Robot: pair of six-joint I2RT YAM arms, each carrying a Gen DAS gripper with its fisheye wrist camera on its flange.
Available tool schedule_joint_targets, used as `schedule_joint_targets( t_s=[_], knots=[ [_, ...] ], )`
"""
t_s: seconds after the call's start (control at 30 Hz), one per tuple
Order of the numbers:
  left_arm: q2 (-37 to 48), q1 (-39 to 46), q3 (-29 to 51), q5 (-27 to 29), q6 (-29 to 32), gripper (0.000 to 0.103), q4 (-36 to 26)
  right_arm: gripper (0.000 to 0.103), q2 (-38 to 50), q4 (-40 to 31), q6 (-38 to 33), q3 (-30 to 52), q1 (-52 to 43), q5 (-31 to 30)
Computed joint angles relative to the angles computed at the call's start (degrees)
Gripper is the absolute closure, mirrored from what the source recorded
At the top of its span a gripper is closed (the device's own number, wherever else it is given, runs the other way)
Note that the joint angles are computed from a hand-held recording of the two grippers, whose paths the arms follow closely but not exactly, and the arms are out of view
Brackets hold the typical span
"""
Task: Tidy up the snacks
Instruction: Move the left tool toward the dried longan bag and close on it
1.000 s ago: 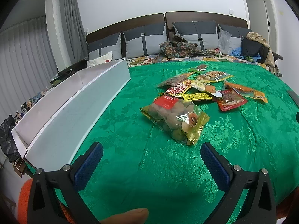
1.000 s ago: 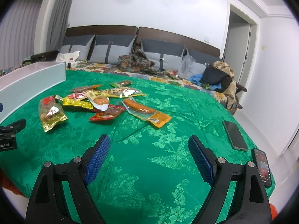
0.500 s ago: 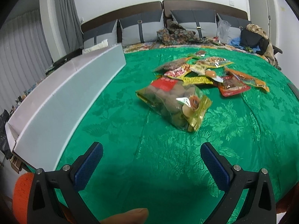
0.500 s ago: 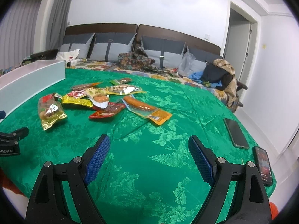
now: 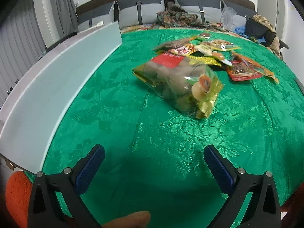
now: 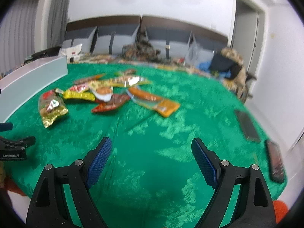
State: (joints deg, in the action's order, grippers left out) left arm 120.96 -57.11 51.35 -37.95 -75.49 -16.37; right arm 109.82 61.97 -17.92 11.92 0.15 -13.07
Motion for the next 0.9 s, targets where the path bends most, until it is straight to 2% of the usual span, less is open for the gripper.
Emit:
schedule_joint_targets(
  t_s=[0.07, 0.13, 0.3, 0.47, 0.7, 0.9],
  knots=[
    [0.3, 1.3, -0.5, 1.0, 1.2, 0.0, 1.2, 0.015, 0.0, -12.2, 0.0, 5.8, -0.1, 0.0],
    [0.6, 2.8, -1.1, 2.1, 2.7, 0.0, 2.6, 0.015, 1.3, -20.6, 0.2, 10.9, 0.2, 0.8],
    [-0.5, 5.6, -3.8, 3.9, 5.8, 0.0, 7.2, 0.015, 7.0, -32.5, 0.1, 22.7, 0.4, 4.2],
    [-1.8, 8.3, -6.8, 7.5, 7.6, 0.0, 13.1, 0.015, 12.3, -37.6, 1.1, 31.1, -1.1, 5.0],
    [-1.8, 9.6, -6.3, 7.8, 8.0, 0.0, 12.7, 0.013, 15.8, -38.4, 4.3, 37.0, -2.5, 3.2],
    [-1.1, 9.7, -5.1, 7.4, 6.4, 0.0, 11.4, 0.013, 16.5, -39.3, 4.6, 38.4, -2.2, 3.1]
  ],
)
